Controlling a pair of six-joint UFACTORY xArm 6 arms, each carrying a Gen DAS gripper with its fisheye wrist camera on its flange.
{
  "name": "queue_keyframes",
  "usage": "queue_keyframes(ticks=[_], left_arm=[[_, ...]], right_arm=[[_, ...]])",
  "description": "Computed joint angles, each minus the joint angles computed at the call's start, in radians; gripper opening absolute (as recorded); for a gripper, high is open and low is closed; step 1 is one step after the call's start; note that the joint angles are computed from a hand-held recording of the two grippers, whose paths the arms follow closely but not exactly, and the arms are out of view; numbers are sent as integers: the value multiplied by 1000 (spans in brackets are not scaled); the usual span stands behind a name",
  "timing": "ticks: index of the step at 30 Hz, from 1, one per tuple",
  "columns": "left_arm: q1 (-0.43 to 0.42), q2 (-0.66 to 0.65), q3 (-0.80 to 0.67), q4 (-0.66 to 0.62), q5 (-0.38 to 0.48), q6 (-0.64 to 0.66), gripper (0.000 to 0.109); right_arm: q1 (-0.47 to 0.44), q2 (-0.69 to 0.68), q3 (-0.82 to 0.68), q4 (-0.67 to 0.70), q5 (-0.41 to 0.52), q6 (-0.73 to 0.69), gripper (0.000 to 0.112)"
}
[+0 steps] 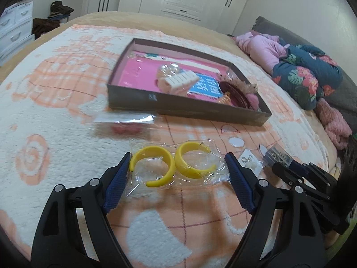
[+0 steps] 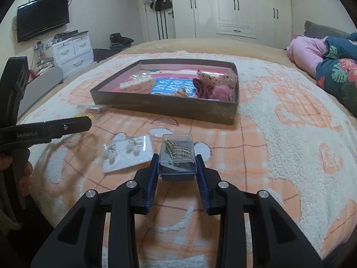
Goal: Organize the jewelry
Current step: 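Grasp the bagged yellow bangles with left tool while right tool grasps the silver hairpin box, then lower the bangles into the box with left tool while right tool places the hairpin box there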
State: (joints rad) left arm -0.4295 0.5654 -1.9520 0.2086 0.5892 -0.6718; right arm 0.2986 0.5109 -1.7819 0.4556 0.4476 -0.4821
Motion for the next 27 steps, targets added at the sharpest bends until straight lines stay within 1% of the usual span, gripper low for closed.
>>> queue_keyframes(ticks=[7, 16, 23, 27], left_arm=[[15, -42, 43, 64, -28, -47, 73], [34, -59, 49, 128, -50, -87, 73], [47, -42, 5, 169, -43, -98, 73], [54, -16, -41, 167, -30, -86, 73]], right_arm=[[17, -2, -28, 8, 4, -33, 31], [41, 45, -133, 9, 33, -48, 31], [50, 114, -250, -15, 58, -24, 31], [52, 176, -352, -39, 89, 6, 31]])
